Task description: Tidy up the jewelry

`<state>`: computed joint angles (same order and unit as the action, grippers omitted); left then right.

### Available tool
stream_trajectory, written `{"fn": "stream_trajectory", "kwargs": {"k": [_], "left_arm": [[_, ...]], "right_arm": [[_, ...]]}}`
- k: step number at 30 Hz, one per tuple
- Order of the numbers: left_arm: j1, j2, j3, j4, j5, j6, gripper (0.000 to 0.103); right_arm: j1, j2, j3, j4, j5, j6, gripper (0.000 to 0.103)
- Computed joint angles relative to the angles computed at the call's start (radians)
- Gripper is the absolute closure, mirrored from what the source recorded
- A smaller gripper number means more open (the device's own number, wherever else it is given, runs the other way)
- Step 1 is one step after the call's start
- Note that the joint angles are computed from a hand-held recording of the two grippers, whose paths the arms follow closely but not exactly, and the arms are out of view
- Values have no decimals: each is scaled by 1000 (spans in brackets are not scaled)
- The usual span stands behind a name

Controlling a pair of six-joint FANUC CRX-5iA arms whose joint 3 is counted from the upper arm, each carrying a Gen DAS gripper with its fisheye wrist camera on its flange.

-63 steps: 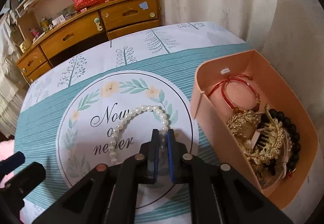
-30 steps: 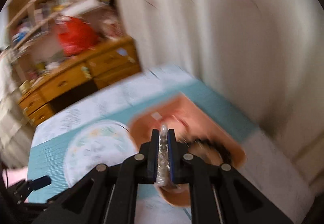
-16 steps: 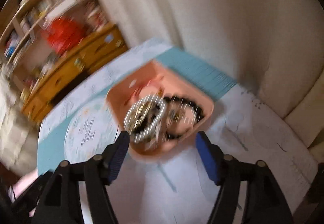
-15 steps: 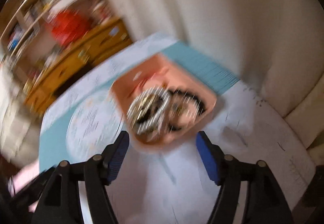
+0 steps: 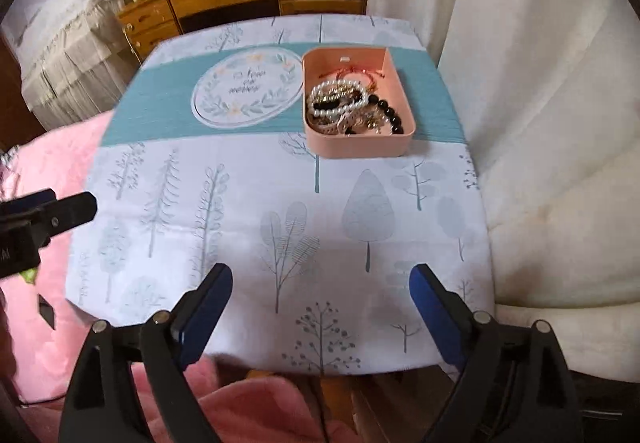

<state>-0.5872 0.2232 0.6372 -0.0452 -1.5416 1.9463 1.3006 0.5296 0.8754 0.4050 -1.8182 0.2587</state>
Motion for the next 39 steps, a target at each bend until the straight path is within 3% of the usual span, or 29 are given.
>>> {"fn": "stream_trajectory", "kwargs": {"k": [2,4,6,9,11,14,19,22,25,28,32,39], "left_arm": [[-57,26,85,-98,-26,1,15],[-98,22,107,-167,-1,4,15],[-123,25,124,-201,-10,32,15],[-137,32,127,-222,-46,71,15],[-142,35,131,-244,-65,78,15],[-132,13,100,-234,-26,98,15],[-181,6,106,-317,0,72,14],[-185,13,118,-327,-8,74,8],[-159,6,102,-292,-5,98,2],[-146,4,93,-273,-7,115,1],[-137,12,96,-256,-16,112,1],[-128,22,95,-233,-22,107,1]], "right_arm": [[-2,-44,-41,-6,64,-18,12],[9,-117,-131,8,171,-91,12],[25,-144,-171,48,218,-134,12],[46,-107,-127,106,163,-119,12],[55,-117,-148,122,180,-119,12],[57,-125,-158,141,189,-115,12],[61,-102,-120,173,165,-87,12],[61,-88,-98,186,170,-54,12],[53,-72,-71,168,163,-18,12],[46,-60,-55,154,156,1,11],[38,-58,-50,137,153,1,1],[35,-51,-40,130,138,5,0]]}}
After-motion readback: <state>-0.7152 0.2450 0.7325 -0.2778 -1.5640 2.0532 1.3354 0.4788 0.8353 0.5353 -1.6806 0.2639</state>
